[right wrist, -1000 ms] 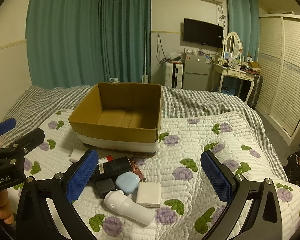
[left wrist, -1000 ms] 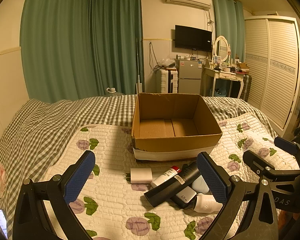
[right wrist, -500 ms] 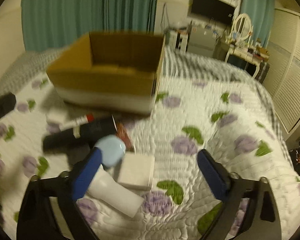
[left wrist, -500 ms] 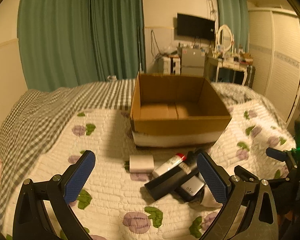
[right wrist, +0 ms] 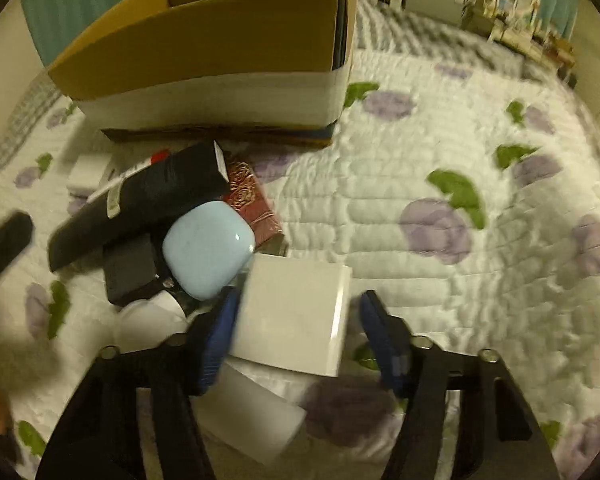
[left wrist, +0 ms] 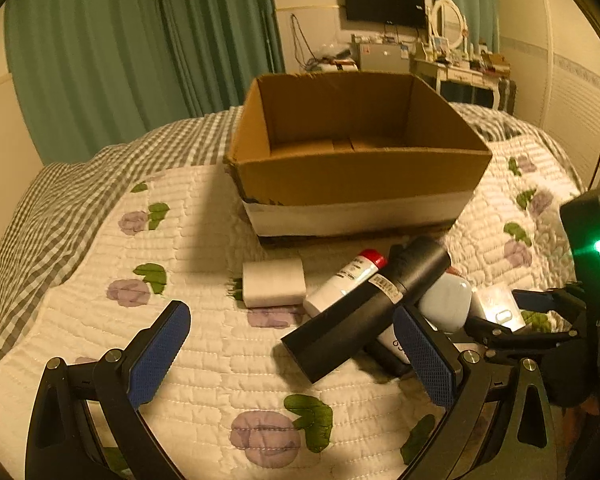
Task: Organize rigid objects
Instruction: 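Move the left tool to the black cylinder while the right tool approaches the white wall charger, then close the left tool on the black cylinder while the right tool grips the white charger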
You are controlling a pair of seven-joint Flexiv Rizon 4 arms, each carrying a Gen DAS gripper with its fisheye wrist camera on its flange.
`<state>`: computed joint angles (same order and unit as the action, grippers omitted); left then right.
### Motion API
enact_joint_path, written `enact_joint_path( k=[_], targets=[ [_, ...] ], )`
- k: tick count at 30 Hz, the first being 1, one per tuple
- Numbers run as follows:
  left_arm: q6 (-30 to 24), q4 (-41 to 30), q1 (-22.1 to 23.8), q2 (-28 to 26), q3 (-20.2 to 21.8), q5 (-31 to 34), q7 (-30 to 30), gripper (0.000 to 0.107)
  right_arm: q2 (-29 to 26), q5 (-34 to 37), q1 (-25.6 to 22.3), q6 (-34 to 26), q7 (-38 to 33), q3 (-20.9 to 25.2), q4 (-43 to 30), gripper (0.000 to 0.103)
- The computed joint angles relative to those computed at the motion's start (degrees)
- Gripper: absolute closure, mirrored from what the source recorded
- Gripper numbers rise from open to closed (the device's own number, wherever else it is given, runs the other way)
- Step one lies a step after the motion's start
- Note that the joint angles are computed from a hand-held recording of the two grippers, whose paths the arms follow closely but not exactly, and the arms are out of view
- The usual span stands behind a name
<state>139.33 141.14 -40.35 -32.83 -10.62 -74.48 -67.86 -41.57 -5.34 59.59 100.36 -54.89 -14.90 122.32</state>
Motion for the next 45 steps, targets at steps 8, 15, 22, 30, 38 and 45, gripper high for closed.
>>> enact_joint_path(
  k=[8, 15, 22, 30, 38, 45],
  targets=[
    [-2.14, -2.49, 0.93, -1.76, 1.43, 5.75, 3.76, 0.005, 3.35, 5.89, 3.15, 7.69, -5.40, -3.49, 4.55, 0.051],
    [-8.98, -9.17, 0.49, -5.65, 3.16, 4.60, 13.64, 0.006, 5.09, 7.01, -5.81, 6.65, -7.26, 6.13, 3.33, 0.051],
    [-11.14, -9.65, 0.58, -6.27, 4.35, 8.69, 13.18, 0.054, 4.60, 6.27, -8.23, 6.84, -7.70, 8.75, 2.97, 0.051],
    [-8.59, -6.09, -0.22, -3.28, 4.16, 10.32, 9.02, 0.099, 5.46, 8.20, -4.89, 7.91, -8.85, 6.20, 4.29, 0.051],
    [-14.12, -4.50, -2.22, -1.26, 7.04, 12.40, 4.67, 0.107, 7.24, 13.69, 5.29, 8.63, -11.46, -1.92, 7.02, 0.051],
    [-9.89, -6.02, -2.16, -2.98, 5.91, 6.02, 8.95, 0.050, 6.90, 14.20, 3.32, 8.76, -12.25, 0.09, 6.50, 0.051]
  ],
)
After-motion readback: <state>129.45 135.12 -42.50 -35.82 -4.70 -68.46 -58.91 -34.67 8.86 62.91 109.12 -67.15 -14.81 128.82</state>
